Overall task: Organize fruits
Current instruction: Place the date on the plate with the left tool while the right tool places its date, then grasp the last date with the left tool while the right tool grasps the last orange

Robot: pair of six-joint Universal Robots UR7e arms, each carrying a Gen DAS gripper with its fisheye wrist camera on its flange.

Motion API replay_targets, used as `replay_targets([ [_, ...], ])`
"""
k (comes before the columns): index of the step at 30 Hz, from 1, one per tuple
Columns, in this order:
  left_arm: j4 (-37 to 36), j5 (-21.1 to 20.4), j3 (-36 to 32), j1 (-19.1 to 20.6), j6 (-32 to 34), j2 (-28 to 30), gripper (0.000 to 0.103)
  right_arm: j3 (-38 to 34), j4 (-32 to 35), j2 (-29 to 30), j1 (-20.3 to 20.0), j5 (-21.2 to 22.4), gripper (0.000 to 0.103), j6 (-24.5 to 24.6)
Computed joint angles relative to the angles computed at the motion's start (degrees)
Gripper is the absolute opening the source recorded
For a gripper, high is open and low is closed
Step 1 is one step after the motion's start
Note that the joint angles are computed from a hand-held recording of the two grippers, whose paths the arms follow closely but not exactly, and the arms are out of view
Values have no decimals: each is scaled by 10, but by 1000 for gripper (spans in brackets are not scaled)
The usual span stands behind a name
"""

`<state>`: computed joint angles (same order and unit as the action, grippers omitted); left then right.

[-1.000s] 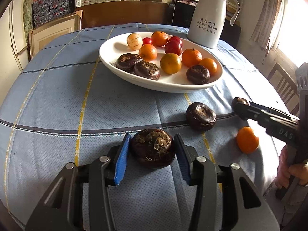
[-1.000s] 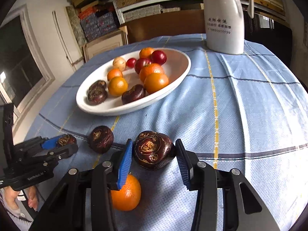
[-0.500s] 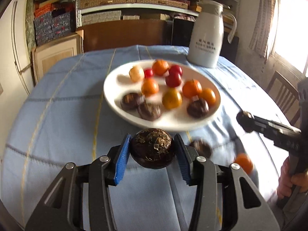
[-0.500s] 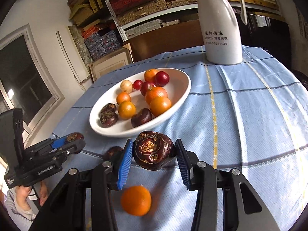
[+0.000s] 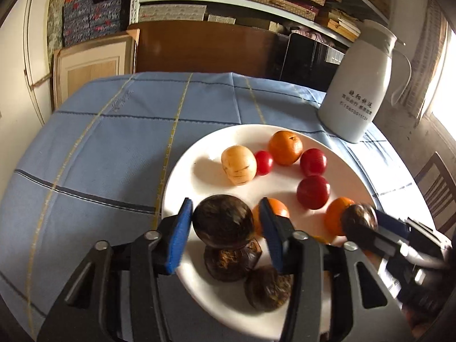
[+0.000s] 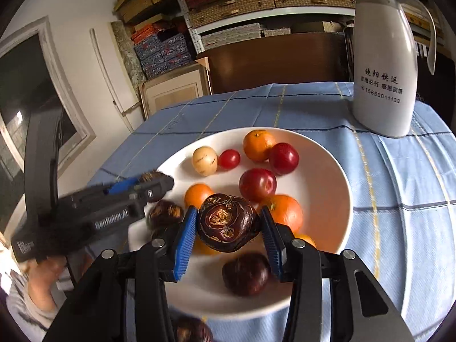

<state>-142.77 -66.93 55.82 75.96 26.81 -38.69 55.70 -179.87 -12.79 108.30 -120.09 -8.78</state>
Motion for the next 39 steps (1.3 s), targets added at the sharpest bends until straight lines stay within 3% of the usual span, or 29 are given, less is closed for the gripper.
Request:
replay_targets([
  [1, 2, -6, -1, 3, -5, -1, 68, 16, -10, -10, -8, 28, 53, 21],
  [3, 5, -37, 0, 10, -21, -8, 80, 31, -21, -19, -11, 34, 55, 26],
  [7, -25, -50, 37, 9, -26, -36, 83, 94, -54, -55, -15, 52, 56, 56],
  [12, -94, -44, 138, 2, 6, -91, 87, 173, -123, -93, -14, 75, 63, 65],
  [19, -168, -31, 292, -2, 45, -170, 87, 287, -204, -125, -8, 48, 63, 72],
  [22, -206, -17, 351, -7, 67, -194, 95, 326, -243, -130, -1, 40, 66, 58],
  [25, -248, 10, 395, -19, 99, -207, 96, 359, -278, -127, 8, 20, 70, 37],
  [30, -266, 45, 414, -29, 102, -207, 98, 384, -275, -129, 17, 12, 72, 29],
  [39, -287, 70, 420, -33, 101, -206, 98, 344, -204, -107, 41, -60, 73, -2],
])
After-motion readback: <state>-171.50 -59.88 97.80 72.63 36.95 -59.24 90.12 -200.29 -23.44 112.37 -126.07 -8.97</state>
